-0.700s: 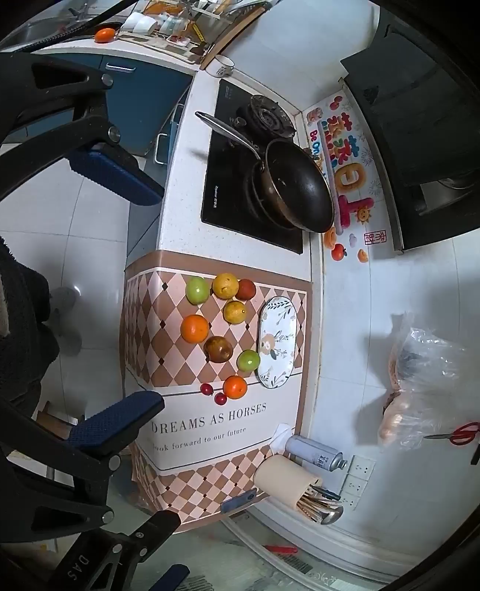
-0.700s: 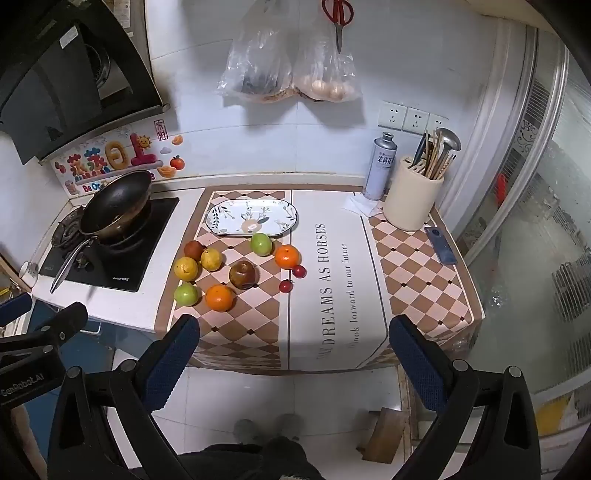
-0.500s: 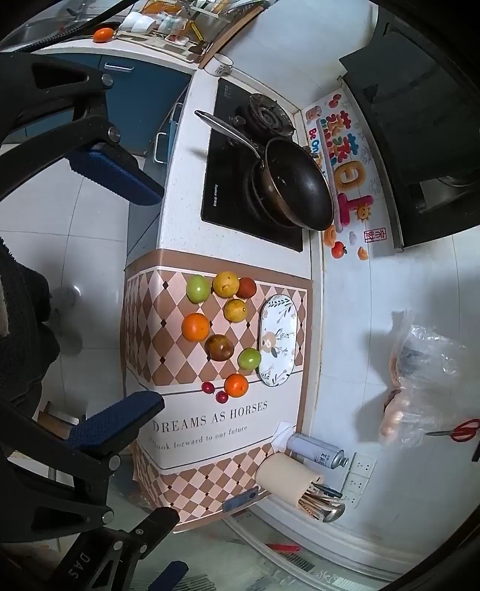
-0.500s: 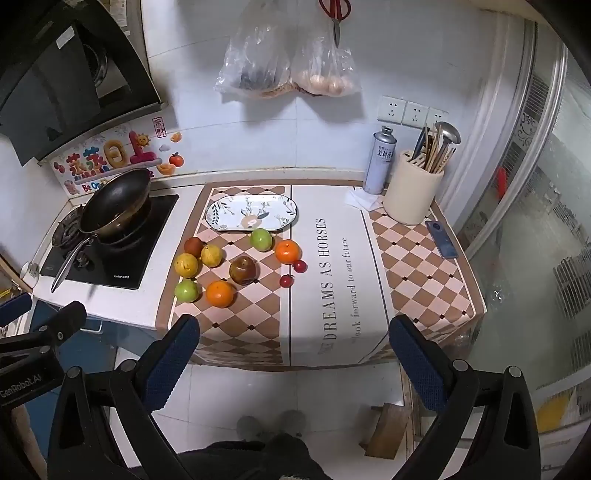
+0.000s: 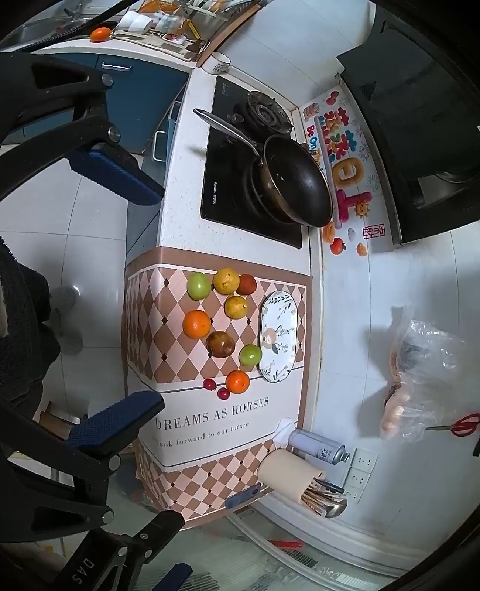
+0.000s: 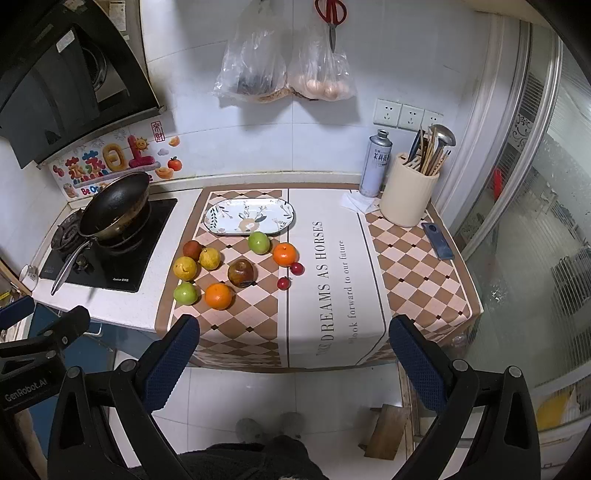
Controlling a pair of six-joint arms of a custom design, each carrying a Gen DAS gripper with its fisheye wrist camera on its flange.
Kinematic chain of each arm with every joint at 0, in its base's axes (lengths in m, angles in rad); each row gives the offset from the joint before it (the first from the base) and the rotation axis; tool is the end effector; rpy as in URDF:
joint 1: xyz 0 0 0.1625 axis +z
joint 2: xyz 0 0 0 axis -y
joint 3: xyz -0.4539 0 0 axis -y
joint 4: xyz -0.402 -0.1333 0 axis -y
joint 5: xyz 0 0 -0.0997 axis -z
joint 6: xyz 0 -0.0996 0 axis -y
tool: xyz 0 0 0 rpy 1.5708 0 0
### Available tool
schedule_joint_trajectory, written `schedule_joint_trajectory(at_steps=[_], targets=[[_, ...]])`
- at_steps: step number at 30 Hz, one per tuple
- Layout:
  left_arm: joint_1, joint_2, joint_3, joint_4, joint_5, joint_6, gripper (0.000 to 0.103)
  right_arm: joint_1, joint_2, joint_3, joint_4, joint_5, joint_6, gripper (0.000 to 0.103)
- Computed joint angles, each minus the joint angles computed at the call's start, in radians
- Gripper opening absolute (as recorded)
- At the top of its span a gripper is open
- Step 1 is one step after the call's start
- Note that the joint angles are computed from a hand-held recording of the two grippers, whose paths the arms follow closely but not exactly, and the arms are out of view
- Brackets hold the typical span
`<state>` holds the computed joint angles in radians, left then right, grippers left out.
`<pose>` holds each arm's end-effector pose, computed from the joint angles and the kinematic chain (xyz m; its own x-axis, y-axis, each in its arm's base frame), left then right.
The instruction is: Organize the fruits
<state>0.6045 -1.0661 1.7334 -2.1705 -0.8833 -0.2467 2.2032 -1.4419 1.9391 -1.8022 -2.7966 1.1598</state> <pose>-0.4063 -0.5195 0.2275 -0.5922 0.5018 -0.6305 0.6974 0.7111 -0.0891 0.3269 -0.3791 0.3622 -0.5734 0.5539 0.6036 -0.1117 0.6770 -0.7275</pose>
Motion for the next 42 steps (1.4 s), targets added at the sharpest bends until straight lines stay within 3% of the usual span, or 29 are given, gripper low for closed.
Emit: schedule_joint_trajectory(at_steps=[42], targets=[[0.002,-0.002,-0.002,0.000,-0.015,0.004,0.103,0.013,0.008,0.003,-0.039,0.005,-0.024,0.103]])
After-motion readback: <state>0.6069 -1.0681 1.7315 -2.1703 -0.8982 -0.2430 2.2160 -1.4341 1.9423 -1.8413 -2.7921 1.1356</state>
